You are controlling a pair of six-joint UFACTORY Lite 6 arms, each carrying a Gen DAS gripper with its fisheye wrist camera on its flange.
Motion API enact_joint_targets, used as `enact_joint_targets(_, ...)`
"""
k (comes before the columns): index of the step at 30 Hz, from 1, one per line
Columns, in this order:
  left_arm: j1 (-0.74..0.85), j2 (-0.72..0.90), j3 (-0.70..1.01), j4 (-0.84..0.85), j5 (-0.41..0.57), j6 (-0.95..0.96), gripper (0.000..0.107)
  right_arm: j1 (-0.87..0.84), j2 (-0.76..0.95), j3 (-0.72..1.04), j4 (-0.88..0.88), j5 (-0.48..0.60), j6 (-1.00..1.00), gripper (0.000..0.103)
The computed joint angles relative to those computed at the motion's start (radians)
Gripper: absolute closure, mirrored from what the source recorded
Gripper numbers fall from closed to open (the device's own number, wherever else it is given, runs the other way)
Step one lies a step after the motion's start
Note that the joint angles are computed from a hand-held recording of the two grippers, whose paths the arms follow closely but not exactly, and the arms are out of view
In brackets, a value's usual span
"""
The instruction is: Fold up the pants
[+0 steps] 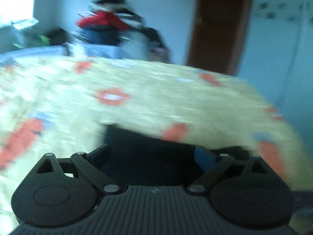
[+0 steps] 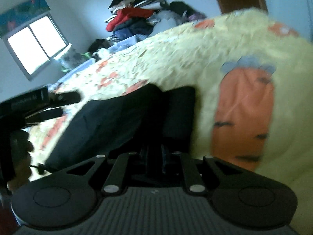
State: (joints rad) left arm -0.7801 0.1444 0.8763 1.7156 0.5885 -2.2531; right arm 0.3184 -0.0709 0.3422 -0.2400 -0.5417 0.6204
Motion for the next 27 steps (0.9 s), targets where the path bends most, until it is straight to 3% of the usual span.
enact_joint_targets(2,0.014,0.013,-0.004,-0.09,0.093,0.107,0.012,0.026,-0.021,0.007,0.097,0.013,-0.064,0.086)
enact_joint_targets(3,0.028,0.013,-0.016,-0.11,0.122,0.139,0.012,0.026,-0.007,0.019,0.083,-0.007,-0.043,0.073)
enact_joint_targets(4,0.042,0.01,-0.024,-0.124,0.132,0.165,0.012,0.026,0.018,0.039,0.051,-0.034,-0.003,0.054)
enact_joint_targets(6,0.071,-0.009,-0.049,-0.142,0.167,0.209,0.01,0.03,0.062,0.078,0.053,-0.066,-0.006,0.029)
enact_joint_targets(8,0.085,-0.005,-0.06,-0.164,0.244,0.248,0.009,0.056,0.113,0.13,0.13,-0.092,-0.105,0.029)
enact_joint_targets(11,0.147,-0.008,-0.071,-0.176,0.329,0.358,0.008,0.047,0.234,0.283,0.092,-0.032,-0.07,0.029)
enact_joint_targets(13,0.212,-0.043,-0.097,-0.16,0.338,0.405,0.008,0.051,0.323,0.391,0.113,0.032,-0.078,0.029)
enact_joint_targets(16,0.368,-0.132,-0.145,-0.115,0.275,0.453,0.008,0.066,0.402,0.475,0.154,0.066,-0.114,0.029)
enact_joint_targets(19,0.495,-0.175,-0.166,-0.063,0.292,0.507,0.008,0.108,0.414,0.485,0.314,0.073,-0.283,0.031)
enact_joint_targets(23,0.542,-0.161,-0.182,0.009,0.499,0.512,0.008,0.14,0.419,0.475,0.424,0.056,-0.38,0.031)
enact_joint_targets(24,0.536,-0.167,-0.175,-0.007,0.505,0.506,0.008,0.14,0.422,0.475,0.429,0.052,-0.378,0.031)
enact_joint_targets(26,0.505,-0.228,-0.188,-0.055,0.397,0.478,0.008,0.141,0.421,0.474,0.427,0.046,-0.364,0.033)
enact_joint_targets(27,0.484,-0.261,-0.203,-0.075,0.308,0.462,0.007,0.141,0.418,0.473,0.41,0.046,-0.352,0.046)
